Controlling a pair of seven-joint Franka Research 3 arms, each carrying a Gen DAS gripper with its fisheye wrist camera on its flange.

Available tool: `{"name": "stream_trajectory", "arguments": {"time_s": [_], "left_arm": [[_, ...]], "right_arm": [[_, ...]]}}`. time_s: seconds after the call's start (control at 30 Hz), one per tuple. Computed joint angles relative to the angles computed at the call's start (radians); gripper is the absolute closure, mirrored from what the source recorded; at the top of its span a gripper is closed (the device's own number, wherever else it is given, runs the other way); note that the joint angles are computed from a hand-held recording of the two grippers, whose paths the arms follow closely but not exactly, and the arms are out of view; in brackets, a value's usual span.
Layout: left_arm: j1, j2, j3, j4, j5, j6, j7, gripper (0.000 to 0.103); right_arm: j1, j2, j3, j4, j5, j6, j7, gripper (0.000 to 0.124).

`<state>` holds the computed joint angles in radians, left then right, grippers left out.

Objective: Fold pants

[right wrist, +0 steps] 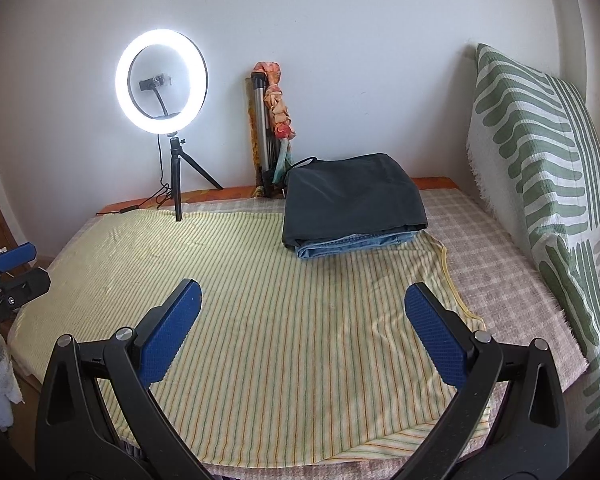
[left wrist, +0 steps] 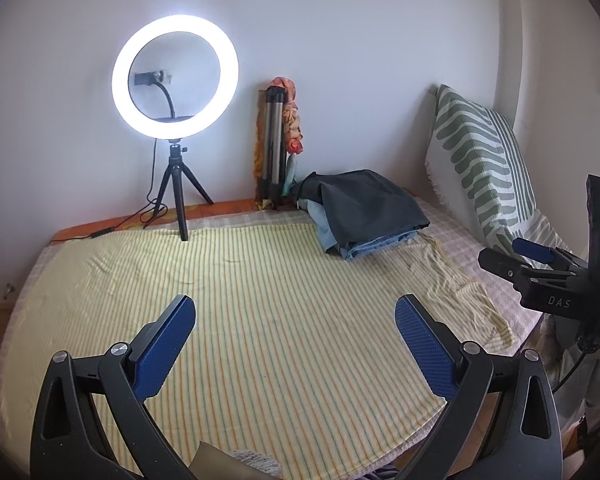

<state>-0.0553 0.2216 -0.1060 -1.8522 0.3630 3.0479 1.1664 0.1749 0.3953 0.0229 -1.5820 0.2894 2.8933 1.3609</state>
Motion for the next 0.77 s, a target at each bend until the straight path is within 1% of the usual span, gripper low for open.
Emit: {"name": "stream_trajectory", "arguments": {"time_s": [0.1,0.23,0.43,0.5,0.57,0.6,0.63,0.67,0.7,0.73,0.77], "left_arm": [[0.002,-0.001,-0.003,-0.003,-0.002,0.003,0.006,0.003],[-0.008,-0.002,0.007,-0.004,0.011,0.003,-0.009,0.003],[-0.007,-0.004,0.007,-0.007,0.019,0.008,-0.015,0.003],[-0.022,-0.003,0.025,-0.005,0.044,0.008,-0.040,0.003],[-0.020,-0.004,0.023,-0.008,0.050,0.014,-0.042,0.003],[-0.037,-0.006,0.045,-0.011,0.080,0.026,-0.071,0.003],[-0.035,-0.007,0.045,-0.016,0.087,0.038,-0.073,0.003],[-0.004,-0.008,0.009,-0.022,0.061,0.042,-0.041,0.003],[0.008,-0.010,-0.008,-0.026,0.030,0.040,-0.009,0.003],[-0.005,-0.015,0.011,-0.030,0.045,0.042,-0.030,0.003],[-0.045,-0.023,0.064,-0.035,0.103,0.045,-0.096,0.003]], "right_arm": [[0.008,-0.004,-0.011,-0.006,-0.010,0.002,0.013,0.021],[0.001,-0.008,-0.006,-0.010,-0.005,0.001,0.011,0.021],[-0.003,-0.008,-0.002,-0.010,-0.002,0.000,0.009,0.021],[-0.003,-0.007,-0.002,-0.010,-0.001,0.000,0.007,0.021],[-0.004,-0.007,-0.001,-0.010,0.001,-0.002,0.005,0.021],[-0.004,-0.006,-0.001,-0.009,0.002,-0.002,0.005,0.021],[-0.006,-0.007,0.001,-0.009,0.005,-0.004,0.003,0.021],[-0.009,-0.002,0.003,-0.005,0.009,-0.006,0.001,0.021],[-0.013,0.005,0.006,0.004,0.014,-0.011,-0.002,0.021],[-0.023,0.015,0.014,0.015,0.026,-0.019,-0.011,0.021],[-0.033,0.033,0.020,0.038,0.036,-0.032,-0.020,0.021]]}}
